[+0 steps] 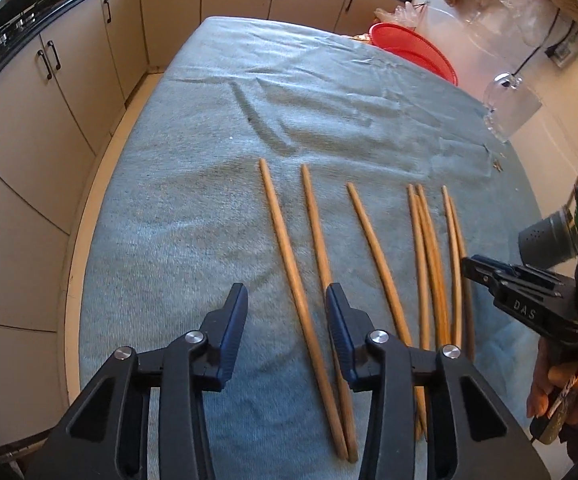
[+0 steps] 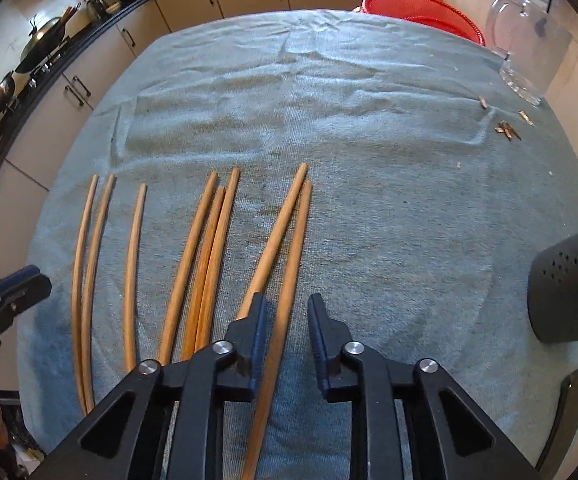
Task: Organize utensils
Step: 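Close the left tool on another wooden chopstick, then lift the chopstick upright with the left tool and carry it to the black cup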
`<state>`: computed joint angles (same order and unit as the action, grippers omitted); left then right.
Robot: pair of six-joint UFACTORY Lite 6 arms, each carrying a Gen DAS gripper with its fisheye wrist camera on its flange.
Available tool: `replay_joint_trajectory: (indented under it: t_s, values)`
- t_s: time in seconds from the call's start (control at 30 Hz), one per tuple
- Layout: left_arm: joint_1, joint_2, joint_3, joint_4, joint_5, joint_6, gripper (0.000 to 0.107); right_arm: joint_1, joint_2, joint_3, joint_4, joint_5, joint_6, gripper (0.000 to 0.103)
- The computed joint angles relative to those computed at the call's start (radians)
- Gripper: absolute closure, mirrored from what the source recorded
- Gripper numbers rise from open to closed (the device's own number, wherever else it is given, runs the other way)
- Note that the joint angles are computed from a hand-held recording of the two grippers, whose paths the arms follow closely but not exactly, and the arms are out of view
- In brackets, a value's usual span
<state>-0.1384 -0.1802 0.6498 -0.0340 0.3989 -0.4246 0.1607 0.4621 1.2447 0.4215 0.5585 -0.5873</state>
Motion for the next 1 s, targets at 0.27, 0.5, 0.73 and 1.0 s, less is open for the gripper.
replay_joint_trajectory:
  t_s: [0.27, 0.5, 0.73, 1.0]
  values:
    - [0.031, 0.174, 0.108, -0.073, -0.022, 0.077, 0.072, 0.009, 0.079, 0.110, -0.111, 0.022, 0.100, 0.094]
    - [0.022, 0.338, 0.250, 0.039, 0.022, -0.033, 0.082, 0.011, 0.138, 0.203, -0.177, 0.078, 0.156, 0.093]
    - [0.029, 0.380, 0.299, 0.076, 0.039, -0.068, 0.099, 0.040, 0.169, 0.255, -0.230, 0.088, 0.192, 0.094]
    - [0.000, 0.162, 0.155, 0.121, -0.001, -0.130, 0.101, -0.046, 0.031, 0.141, -0.011, 0.072, 0.008, 0.096]
